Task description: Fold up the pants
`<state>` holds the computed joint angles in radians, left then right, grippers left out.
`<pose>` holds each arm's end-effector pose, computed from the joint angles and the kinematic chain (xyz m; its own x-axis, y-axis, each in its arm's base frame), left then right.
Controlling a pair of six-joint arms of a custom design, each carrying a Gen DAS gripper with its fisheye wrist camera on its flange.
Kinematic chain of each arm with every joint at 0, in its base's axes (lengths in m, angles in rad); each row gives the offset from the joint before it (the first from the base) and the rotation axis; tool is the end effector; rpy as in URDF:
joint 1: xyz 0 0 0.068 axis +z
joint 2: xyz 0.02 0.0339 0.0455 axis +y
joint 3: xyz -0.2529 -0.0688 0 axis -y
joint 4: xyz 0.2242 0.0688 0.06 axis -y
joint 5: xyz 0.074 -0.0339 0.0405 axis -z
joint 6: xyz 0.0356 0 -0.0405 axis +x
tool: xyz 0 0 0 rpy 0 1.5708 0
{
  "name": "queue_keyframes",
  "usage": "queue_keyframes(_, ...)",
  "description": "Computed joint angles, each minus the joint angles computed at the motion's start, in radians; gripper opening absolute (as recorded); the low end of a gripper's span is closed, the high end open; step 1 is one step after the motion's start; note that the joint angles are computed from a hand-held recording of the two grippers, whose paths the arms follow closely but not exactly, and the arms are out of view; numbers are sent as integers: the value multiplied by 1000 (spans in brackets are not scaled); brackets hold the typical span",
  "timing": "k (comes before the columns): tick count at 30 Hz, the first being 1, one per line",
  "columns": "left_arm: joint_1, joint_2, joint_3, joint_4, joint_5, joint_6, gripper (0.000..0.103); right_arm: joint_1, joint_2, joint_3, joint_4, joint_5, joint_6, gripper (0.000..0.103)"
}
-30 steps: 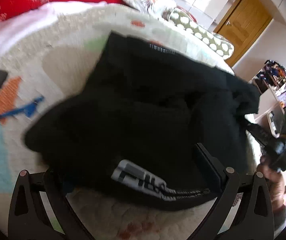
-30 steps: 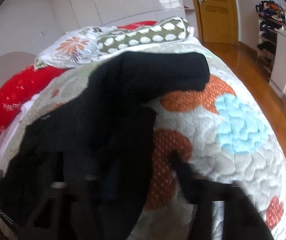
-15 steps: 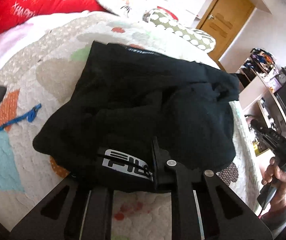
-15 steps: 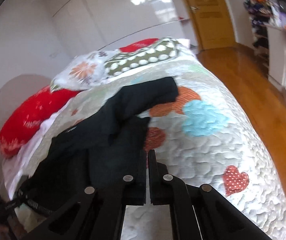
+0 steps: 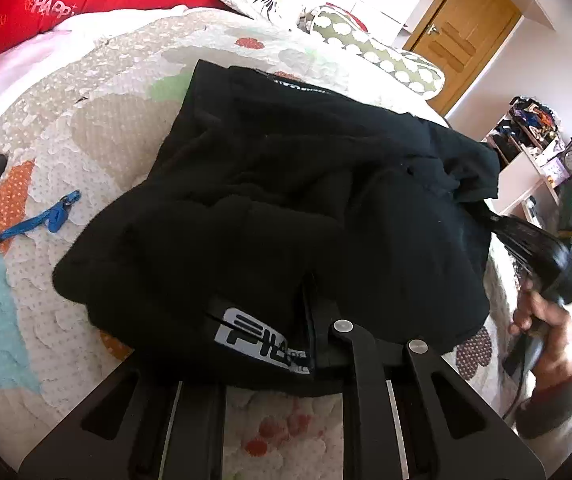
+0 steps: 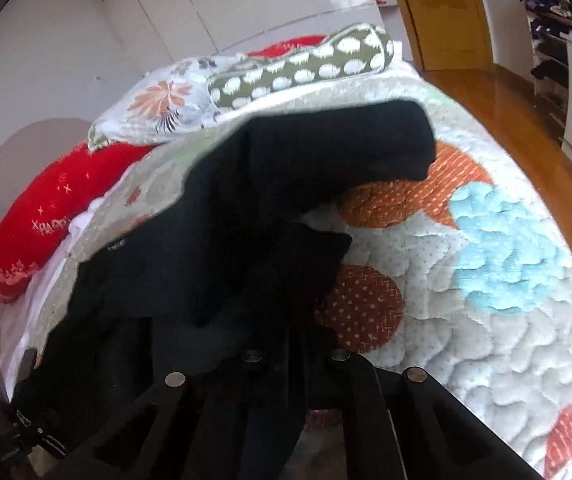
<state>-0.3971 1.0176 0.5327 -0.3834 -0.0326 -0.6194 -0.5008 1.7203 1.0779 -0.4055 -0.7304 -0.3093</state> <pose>0.1704 -0.0702 0.1936 -0.7862 -0.2995 -0.5405 -0.1097 0.9285 -0.3549 0.2950 -0.1344 0.1902 -0.7438 0.1486 -0.6516 -0.1690 0.9014 0.3986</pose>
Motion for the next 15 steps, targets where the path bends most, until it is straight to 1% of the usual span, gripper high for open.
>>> queue_keyframes(2, 0, -56, 3, -43, 7, 0, 13, -107, -69, -18, -100, -117, -61, 3)
queue_keyframes(4, -14, -110, 9, -89, -8, -2, 13, -200, -157, -57, -174, -142, -160, 3)
queue_keyframes(6, -20, -144, 10, -121, -7, -9, 13, -311, -176, -36, -334, -179, -309, 3)
queue_keyframes(7, -23, -161, 5, -133, -5, -13, 13, -356, -188, -34, -376, -187, -352, 3)
queue_keyframes(8, -27, -181, -7, -141, -8, -17, 13, -415, -201, -40, -406, -189, -403, 3)
queue_keyframes(9, -29, -189, -21, -138, -11, -22, 13, -449, -207, -49, -404, -171, -424, 3)
queue_keyframes(11, -5, -178, -59, -121, 21, -30, 14, -467, -174, -57, -363, -108, -399, 3)
queue_keyframes(12, 8, -178, -75, -115, 43, -36, 14, -470, -136, -46, -357, -71, -377, 7)
queue_keyframes(13, 18, -208, -94, -114, 57, -36, 14, -479, -104, -27, -372, -46, -364, 10)
queue_keyframes(14, 17, -232, -97, -129, 55, -33, 18, -499, -82, -16, -392, -49, -368, 16)
queue_keyframes(15, 14, -254, -95, -150, 48, -30, 18, -530, -65, -10, -409, -79, -387, 26)
